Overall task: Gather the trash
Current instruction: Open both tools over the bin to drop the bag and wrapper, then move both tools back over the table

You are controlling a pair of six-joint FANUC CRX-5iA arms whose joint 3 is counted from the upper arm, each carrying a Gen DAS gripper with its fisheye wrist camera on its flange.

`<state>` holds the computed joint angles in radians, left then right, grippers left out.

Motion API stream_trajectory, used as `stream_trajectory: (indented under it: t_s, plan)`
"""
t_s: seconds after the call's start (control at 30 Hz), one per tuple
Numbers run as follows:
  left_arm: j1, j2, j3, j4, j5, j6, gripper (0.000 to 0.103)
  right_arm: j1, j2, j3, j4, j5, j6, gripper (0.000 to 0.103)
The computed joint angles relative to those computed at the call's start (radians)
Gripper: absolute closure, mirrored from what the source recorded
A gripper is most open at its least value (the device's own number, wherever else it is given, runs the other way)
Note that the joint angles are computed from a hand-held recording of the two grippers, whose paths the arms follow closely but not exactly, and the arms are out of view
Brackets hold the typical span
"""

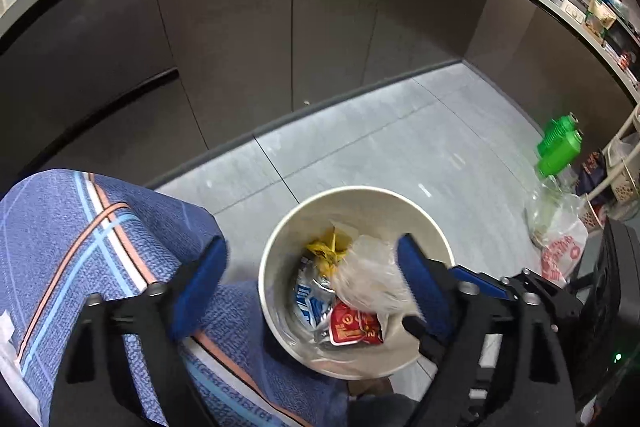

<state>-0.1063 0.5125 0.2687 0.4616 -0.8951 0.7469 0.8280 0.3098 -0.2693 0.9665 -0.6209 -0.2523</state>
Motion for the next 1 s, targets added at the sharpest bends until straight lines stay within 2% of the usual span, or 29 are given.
stream_trajectory:
  t_s: [0.03, 0.07, 0.2, 0.5, 0.73, 1.0]
  plan:
    - [0.001, -0.004, -0.007, 0.007, 0.011, -0.002, 0.012, 0.004, 0.000, 0.000, 0.006, -0.006, -0.004, 0.031]
    - [0.001, -0.008, -0.012, 0.010, 0.020, 0.000, 0.009, 0.007, -0.001, 0.000, 0.011, -0.012, -0.006, 0.022]
    - [0.014, -0.014, -0.012, 0.015, 0.012, 0.016, 0.009, 0.019, -0.001, 0.008, 0.021, -0.032, -0.001, 0.003]
    - [0.060, -0.067, -0.054, 0.055, 0.000, 0.019, 0.009, 0.036, -0.004, 0.070, -0.045, -0.077, 0.071, 0.003]
    - [0.122, -0.159, -0.125, 0.101, -0.001, -0.007, 0.009, 0.074, 0.002, 0.132, -0.031, -0.128, 0.103, 0.003]
    - [0.229, -0.277, -0.209, 0.153, -0.011, -0.012, 0.009, 0.111, 0.005, 0.216, -0.074, -0.132, 0.165, 0.003]
